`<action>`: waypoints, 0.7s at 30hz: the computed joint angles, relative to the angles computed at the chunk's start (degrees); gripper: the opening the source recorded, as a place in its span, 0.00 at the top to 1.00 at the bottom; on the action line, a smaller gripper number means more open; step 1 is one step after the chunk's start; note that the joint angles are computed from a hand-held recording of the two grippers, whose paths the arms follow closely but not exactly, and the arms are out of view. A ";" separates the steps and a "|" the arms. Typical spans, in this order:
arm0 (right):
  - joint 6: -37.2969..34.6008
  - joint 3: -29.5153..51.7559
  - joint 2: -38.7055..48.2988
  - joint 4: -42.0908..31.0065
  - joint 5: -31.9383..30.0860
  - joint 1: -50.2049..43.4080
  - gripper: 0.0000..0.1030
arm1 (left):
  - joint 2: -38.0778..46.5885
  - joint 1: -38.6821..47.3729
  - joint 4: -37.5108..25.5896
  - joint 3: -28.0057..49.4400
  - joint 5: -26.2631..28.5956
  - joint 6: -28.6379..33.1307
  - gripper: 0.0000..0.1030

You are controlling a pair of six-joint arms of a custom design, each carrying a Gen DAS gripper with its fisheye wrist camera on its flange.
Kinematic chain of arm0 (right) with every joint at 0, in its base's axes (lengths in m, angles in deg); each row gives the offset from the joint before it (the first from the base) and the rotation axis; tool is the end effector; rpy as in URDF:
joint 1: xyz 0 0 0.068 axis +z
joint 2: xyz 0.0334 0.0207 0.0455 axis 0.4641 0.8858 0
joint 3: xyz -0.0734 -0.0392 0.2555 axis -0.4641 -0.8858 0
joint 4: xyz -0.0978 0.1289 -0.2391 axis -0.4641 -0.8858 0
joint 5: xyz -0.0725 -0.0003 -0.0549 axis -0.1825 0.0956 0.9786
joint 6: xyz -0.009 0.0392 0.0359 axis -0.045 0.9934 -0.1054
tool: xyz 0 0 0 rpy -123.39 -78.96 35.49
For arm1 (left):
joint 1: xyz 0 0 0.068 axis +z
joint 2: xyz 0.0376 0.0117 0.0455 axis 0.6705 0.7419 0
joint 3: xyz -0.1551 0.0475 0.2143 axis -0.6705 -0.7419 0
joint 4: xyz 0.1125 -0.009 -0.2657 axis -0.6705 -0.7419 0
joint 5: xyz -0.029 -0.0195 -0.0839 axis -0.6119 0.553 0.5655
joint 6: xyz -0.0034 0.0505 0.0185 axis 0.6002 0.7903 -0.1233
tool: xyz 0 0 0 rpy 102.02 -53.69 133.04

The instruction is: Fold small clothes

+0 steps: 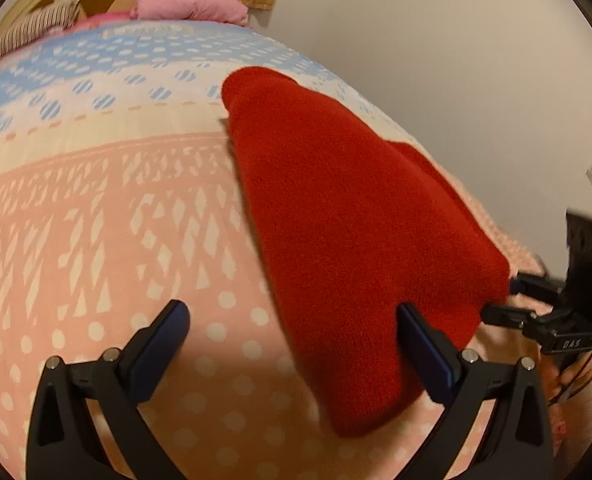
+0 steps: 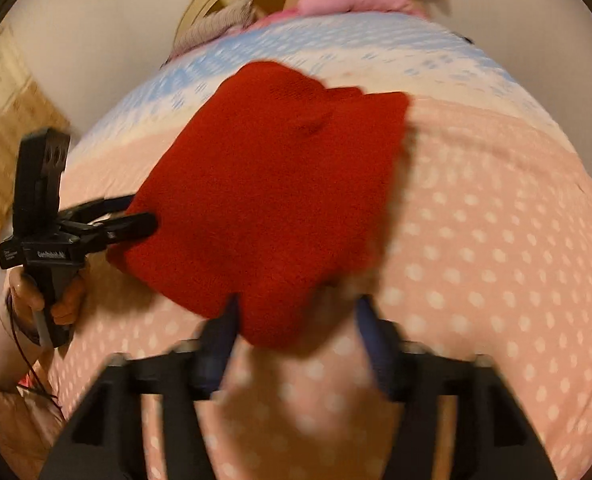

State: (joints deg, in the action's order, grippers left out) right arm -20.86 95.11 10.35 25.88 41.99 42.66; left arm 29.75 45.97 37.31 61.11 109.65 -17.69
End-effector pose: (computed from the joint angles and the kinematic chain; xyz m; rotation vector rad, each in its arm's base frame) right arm 0.2896 0.0885 0.1145 -0.4789 2.5315 0.4763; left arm 0.2733 0.0016 0.1051 0.1479 2.4672 -0.5813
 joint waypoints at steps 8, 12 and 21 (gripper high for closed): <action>9.94 -2.47 -7.98 4.57 -11.09 -9.04 0.38 | -0.18 3.84 0.51 5.62 0.07 -3.97 0.00; 17.12 9.69 4.84 6.37 -7.23 -6.93 0.38 | 6.06 -0.73 2.55 11.90 -4.18 -7.34 0.00; 8.31 33.24 25.15 -2.15 4.35 3.52 0.93 | 9.88 -4.86 8.70 9.46 -11.96 -15.75 0.00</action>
